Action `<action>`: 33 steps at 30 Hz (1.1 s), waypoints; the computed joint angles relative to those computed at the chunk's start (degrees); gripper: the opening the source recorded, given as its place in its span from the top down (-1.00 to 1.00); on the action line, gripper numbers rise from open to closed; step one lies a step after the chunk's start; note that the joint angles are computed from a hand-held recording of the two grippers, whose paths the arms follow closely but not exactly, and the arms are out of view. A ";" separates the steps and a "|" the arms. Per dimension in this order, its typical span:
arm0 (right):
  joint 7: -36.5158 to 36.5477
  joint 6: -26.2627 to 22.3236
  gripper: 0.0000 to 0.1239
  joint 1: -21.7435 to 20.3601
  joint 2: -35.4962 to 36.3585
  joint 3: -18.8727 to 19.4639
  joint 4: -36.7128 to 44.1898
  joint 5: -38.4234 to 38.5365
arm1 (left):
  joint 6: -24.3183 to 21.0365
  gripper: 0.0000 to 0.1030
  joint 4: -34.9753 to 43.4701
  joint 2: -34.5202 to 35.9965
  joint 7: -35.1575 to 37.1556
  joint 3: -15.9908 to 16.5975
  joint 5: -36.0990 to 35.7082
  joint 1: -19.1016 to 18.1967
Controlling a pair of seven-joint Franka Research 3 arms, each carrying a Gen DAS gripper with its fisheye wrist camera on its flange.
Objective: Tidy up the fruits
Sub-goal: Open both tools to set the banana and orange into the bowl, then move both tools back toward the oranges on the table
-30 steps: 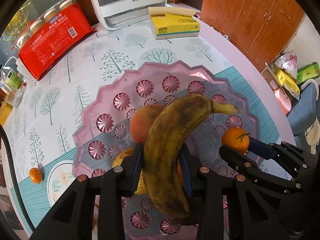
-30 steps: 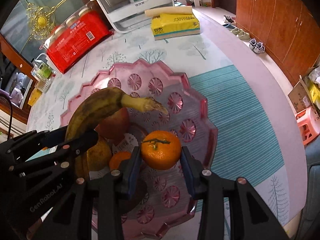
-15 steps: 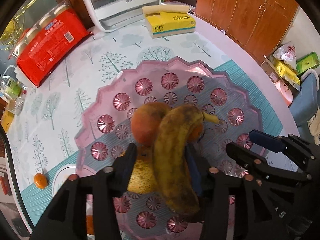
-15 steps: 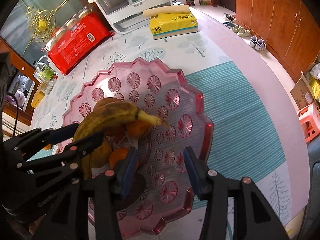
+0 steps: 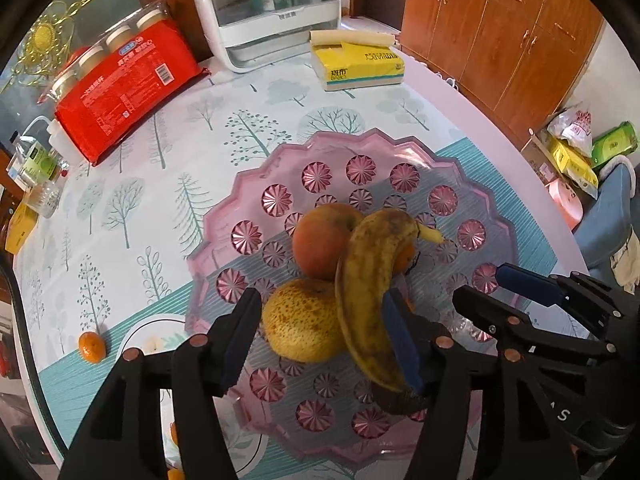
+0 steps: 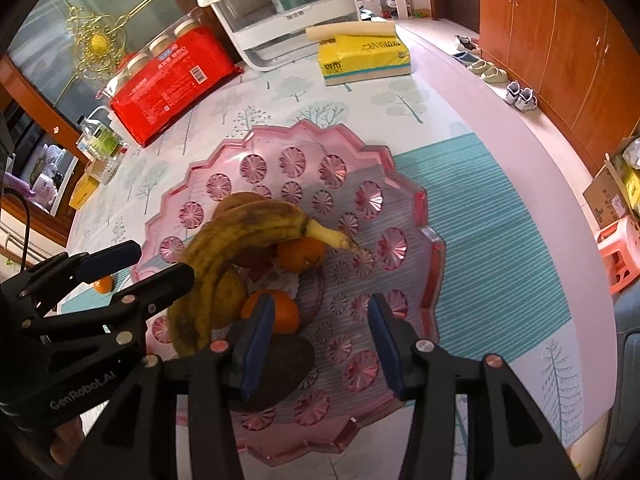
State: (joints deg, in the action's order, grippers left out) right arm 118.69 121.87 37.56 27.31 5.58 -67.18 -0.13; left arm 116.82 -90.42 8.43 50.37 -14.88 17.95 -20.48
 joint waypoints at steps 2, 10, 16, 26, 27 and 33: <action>0.12 0.17 0.21 0.30 -0.34 0.00 -0.17 -0.31 | 0.52 -0.24 -1.34 -1.35 -0.34 0.01 -0.01 0.08; 1.23 0.55 0.21 1.28 -2.38 0.14 -2.04 -1.85 | 2.56 -0.36 -6.96 -6.74 -1.89 -0.29 -0.21 0.83; 2.27 0.48 0.21 2.17 -3.55 0.39 -2.67 -3.32 | 3.58 -0.36 -11.14 -11.05 -2.40 -0.46 -0.88 1.65; 5.43 0.40 0.21 4.19 -5.55 0.81 -2.88 -6.94 | 5.04 -0.49 -18.69 -20.51 -3.46 -0.46 -1.29 3.05; 5.67 0.33 0.21 4.50 -5.58 0.86 -2.61 -7.41 | 5.20 -0.50 -19.48 -21.63 -3.43 -0.37 -1.42 3.23; 7.07 -0.53 0.21 7.06 -4.75 1.02 0.92 -10.32 | 5.31 -0.57 -24.65 -29.73 -2.84 0.31 -1.30 4.58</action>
State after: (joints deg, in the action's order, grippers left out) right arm 125.76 121.34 44.63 22.56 6.59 -66.27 -10.45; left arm 122.13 -115.07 -21.30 47.53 -14.57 16.66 -15.90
